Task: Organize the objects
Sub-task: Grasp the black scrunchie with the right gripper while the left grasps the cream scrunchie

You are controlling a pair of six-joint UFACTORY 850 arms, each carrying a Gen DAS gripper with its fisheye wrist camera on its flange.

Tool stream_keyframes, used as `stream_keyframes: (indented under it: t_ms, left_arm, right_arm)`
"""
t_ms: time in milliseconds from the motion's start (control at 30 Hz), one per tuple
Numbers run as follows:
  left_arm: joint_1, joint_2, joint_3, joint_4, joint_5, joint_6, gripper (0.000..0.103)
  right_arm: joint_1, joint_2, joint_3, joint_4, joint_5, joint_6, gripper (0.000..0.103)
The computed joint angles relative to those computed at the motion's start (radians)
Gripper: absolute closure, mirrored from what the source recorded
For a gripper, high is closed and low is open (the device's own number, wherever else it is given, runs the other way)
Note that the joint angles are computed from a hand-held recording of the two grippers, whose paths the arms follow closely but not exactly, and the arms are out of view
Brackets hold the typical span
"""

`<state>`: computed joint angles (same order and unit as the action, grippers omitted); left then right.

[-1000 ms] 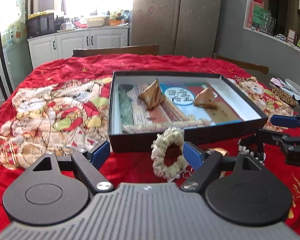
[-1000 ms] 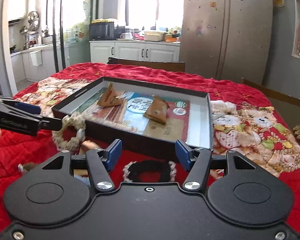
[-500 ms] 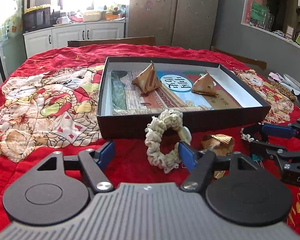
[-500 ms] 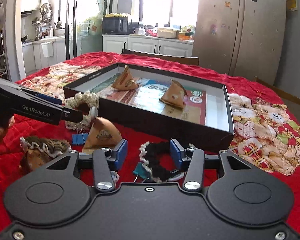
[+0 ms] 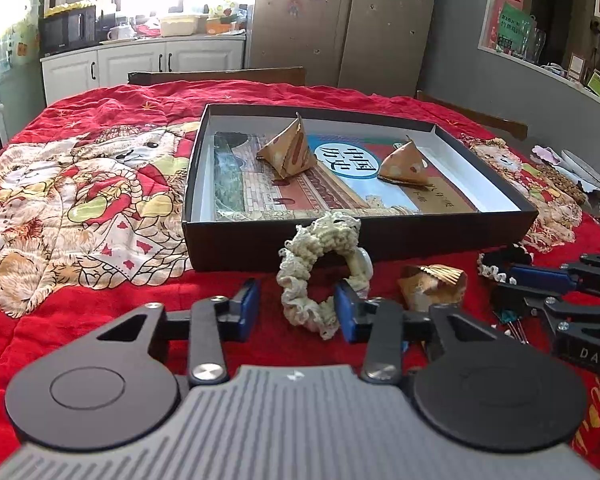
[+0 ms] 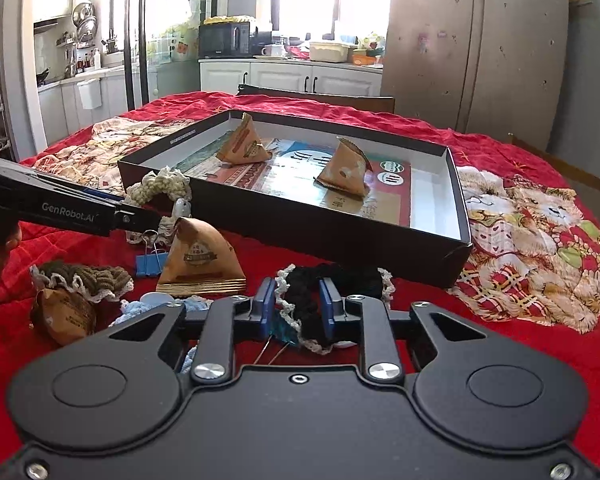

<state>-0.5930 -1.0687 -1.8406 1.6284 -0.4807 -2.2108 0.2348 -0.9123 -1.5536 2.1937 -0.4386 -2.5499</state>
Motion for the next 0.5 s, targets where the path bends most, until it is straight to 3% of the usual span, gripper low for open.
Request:
stream_keyframes:
  t_ms: [133,500]
  left_arm:
    - [0.002,0.002,0.004,0.017,0.013,-0.021,0.071]
    - [0.0,0.006,0.011,0.038,0.013,-0.04,0.082]
  right_arm:
    - [0.002,0.0,0.002,0.01,0.001,-0.018,0.085]
    - [0.004,0.003,0.009,0.041,-0.004,-0.059,0.089]
